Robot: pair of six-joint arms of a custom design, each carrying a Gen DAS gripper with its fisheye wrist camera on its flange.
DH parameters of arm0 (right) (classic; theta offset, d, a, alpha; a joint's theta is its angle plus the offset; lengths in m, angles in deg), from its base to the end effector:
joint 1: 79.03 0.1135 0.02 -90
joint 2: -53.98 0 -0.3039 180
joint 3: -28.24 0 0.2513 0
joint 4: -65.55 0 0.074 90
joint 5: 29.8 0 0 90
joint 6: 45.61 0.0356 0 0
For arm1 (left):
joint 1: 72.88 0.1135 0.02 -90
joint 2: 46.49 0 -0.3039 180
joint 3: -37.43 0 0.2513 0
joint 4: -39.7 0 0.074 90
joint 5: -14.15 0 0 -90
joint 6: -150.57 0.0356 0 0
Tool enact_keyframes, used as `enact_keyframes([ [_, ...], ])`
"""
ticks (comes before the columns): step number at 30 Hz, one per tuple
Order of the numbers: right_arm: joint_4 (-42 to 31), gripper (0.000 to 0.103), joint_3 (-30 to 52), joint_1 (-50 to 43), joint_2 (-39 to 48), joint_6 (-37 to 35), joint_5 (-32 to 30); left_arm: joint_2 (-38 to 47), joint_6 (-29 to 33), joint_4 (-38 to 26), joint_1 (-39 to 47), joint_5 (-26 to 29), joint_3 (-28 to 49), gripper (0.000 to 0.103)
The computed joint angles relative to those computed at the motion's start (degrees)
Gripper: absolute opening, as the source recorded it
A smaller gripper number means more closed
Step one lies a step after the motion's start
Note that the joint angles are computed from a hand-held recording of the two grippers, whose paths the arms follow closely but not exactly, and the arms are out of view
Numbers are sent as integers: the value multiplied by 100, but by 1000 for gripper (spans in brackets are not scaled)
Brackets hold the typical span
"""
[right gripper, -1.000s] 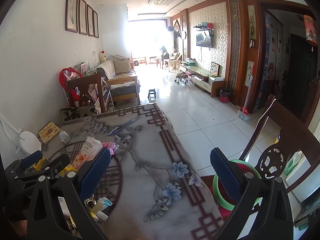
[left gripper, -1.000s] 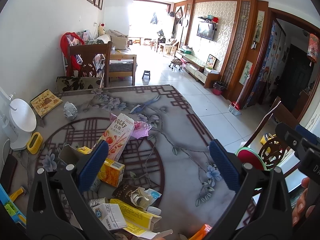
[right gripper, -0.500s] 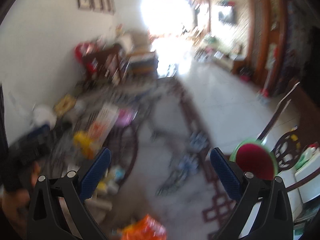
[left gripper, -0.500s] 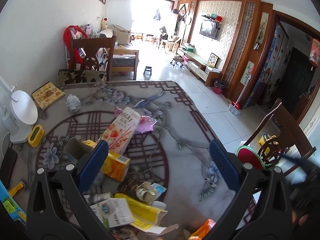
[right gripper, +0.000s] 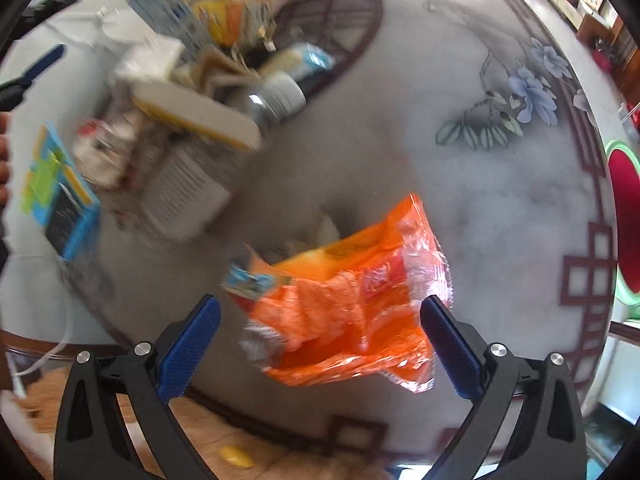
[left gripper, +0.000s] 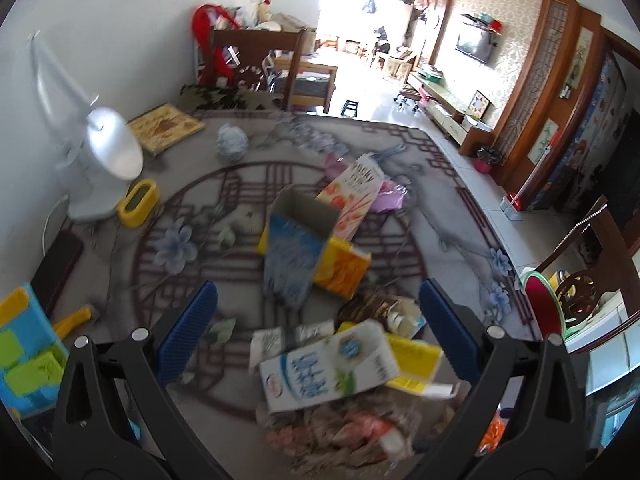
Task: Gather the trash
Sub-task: 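Grasp the orange snack wrapper with the right tool while the left tool grasps the white milk carton, then carry both items to the red bucket and open both tools to drop them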
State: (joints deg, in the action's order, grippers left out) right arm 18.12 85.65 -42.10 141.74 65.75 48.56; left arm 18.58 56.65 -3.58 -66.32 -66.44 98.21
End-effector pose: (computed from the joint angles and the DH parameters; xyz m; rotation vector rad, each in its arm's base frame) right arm 0.1939 0.1548 0.1838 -0.4424 2.9923 0.4270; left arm 0.2154 0.0189 0.2897 -0.1424 2.3894 -0.1755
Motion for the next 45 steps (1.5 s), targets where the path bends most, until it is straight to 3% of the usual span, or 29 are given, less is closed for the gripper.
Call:
enact_keyframes([
  [3,328,77,-145,-56,13,56,-127,-122,206,38,261,198,-257,99],
  [5,389,62,-130,-58,-153,12,-80,-196,313,138,95,25,-427,99],
  [7,406,57,-109,68,-204,29,160,-125,590,96,43,172,-504,99],
  [9,433,56,-102,76,-191,73,134,208,1029,-177,147,807,-386,99],
  [11,426,56,-103,126,-210,162,122,764,1885,-654,254,1485,-91,99],
  [15,440,56,-184,89,-309,289,44,1316,3309,-877,128,1341,202,99],
  [22,317,57,-337,-256,-601,224,-106,2735,4552,-1444,275,1453,974,99],
  [26,332,57,-354,-361,-717,312,-54,2927,4509,-1370,235,1542,917,80],
  [27,359,57,-358,-424,-767,346,-82,2942,4513,-1423,293,1646,959,70],
  [31,487,56,-336,-651,-886,386,-224,2790,4164,-1382,339,1815,838,61],
  [39,628,55,-87,-930,-992,234,-393,1664,2664,-959,313,2040,622,58],
  [45,563,55,116,-1215,-1336,-50,142,927,834,-19,-480,2043,602,58],
])
